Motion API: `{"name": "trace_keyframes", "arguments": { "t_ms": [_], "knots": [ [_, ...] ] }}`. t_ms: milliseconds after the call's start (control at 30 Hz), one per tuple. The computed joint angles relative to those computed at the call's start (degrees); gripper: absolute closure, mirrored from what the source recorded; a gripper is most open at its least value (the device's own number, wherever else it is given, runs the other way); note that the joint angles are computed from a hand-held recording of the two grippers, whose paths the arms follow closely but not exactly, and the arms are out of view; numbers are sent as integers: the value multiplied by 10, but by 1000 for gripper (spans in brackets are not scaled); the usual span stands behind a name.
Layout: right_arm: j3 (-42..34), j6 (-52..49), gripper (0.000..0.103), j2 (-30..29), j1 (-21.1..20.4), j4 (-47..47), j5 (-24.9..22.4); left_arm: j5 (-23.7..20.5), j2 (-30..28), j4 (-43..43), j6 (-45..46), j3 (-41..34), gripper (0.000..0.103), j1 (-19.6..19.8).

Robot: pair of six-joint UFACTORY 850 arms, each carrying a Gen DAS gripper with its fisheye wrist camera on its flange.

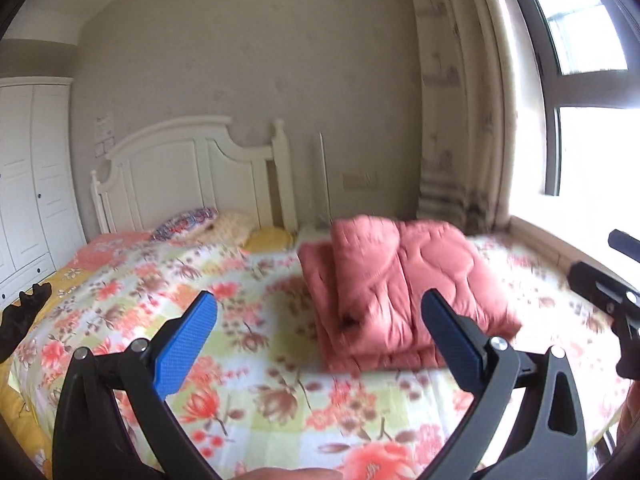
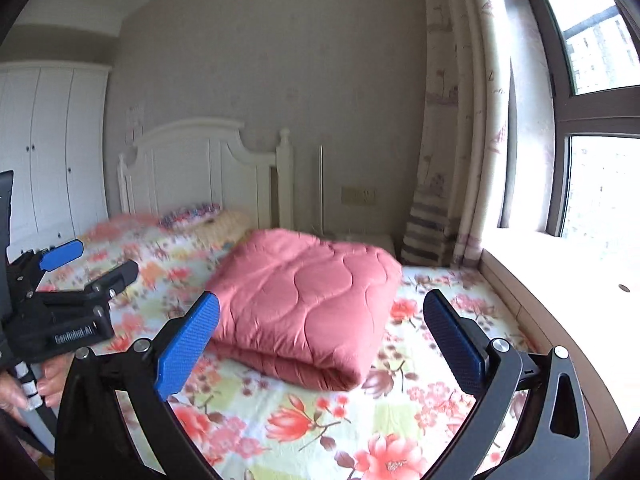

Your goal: Fold large clothes

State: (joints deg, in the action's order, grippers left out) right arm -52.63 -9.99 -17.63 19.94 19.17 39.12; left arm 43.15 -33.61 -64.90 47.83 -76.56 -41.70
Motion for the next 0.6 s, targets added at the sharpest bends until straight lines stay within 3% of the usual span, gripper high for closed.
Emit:
{"name": "trace_keyframes", "arguments": {
  "t_ms": [200, 600],
  "knots": [
    [-15, -4, 5, -17, 2, -8, -19, -34, -17, -24, 9, -13, 2, 8],
    [-17, 0, 5, -22, 6, -9, -28, -37, -18, -28, 11, -11, 2, 8]
  ]
}}
